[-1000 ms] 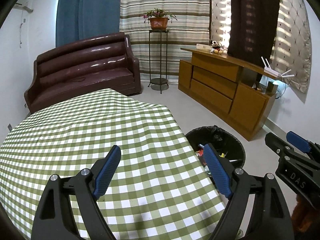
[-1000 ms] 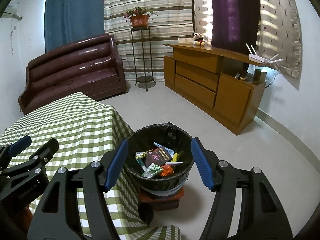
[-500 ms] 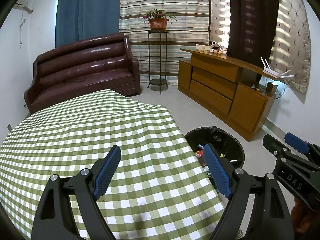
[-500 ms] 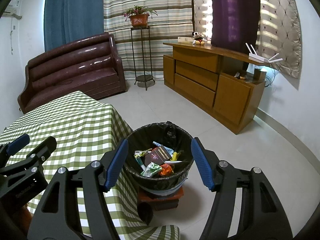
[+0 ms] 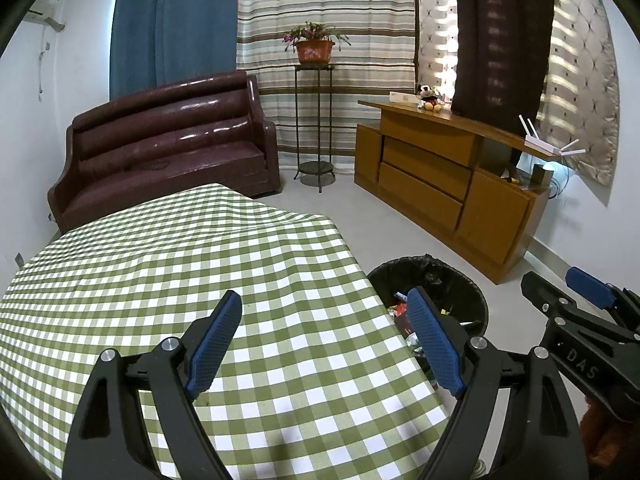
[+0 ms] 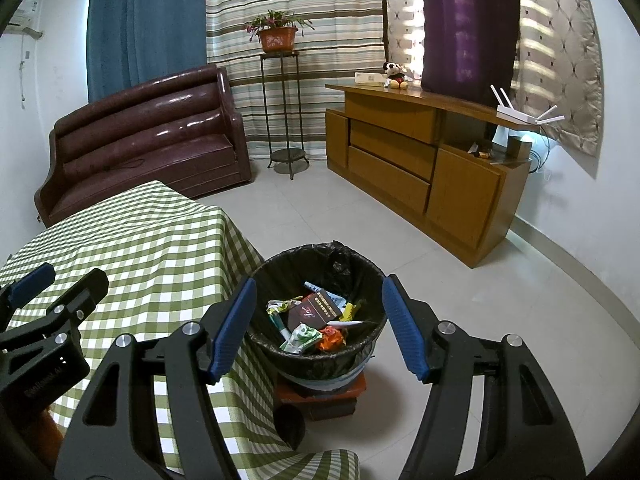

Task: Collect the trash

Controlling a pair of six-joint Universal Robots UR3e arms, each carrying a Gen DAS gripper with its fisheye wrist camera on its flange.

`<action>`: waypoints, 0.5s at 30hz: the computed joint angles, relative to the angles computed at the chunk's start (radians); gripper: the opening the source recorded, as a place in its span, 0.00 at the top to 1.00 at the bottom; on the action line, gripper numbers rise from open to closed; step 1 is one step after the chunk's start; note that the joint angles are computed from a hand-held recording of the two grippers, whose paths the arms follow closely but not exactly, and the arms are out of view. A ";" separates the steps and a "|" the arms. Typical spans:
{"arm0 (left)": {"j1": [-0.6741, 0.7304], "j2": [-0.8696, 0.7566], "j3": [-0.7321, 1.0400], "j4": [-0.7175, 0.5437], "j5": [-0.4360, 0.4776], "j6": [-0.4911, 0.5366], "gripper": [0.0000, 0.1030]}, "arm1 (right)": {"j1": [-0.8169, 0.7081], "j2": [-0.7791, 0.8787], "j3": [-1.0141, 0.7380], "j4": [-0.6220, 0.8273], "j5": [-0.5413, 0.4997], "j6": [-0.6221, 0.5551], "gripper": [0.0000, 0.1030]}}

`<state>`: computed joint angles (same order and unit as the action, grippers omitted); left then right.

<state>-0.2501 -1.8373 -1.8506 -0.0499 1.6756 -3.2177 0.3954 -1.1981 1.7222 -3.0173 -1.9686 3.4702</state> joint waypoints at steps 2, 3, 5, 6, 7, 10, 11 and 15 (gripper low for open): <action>-0.001 -0.002 -0.002 0.010 0.000 0.005 0.21 | 0.001 0.001 -0.002 0.000 -0.001 -0.001 0.38; -0.003 -0.004 0.000 0.015 0.002 0.008 0.21 | 0.001 0.002 -0.004 0.001 -0.002 0.000 0.38; -0.006 -0.007 0.000 0.024 0.003 0.012 0.21 | 0.000 0.001 -0.003 0.002 0.000 0.000 0.38; -0.005 -0.008 -0.002 0.028 0.004 0.014 0.21 | 0.001 0.002 -0.005 0.003 -0.002 0.001 0.38; -0.007 -0.009 -0.001 0.031 0.008 0.017 0.21 | 0.001 0.001 -0.003 0.003 -0.001 0.001 0.38; -0.011 -0.014 -0.002 0.043 0.013 0.027 0.21 | 0.001 0.001 -0.003 0.004 -0.001 0.000 0.38; -0.012 -0.016 -0.002 0.048 0.015 0.028 0.21 | 0.001 0.001 -0.005 0.004 -0.001 0.000 0.38; -0.015 -0.022 -0.002 0.060 0.022 0.029 0.20 | 0.001 0.002 -0.007 0.006 -0.001 0.001 0.38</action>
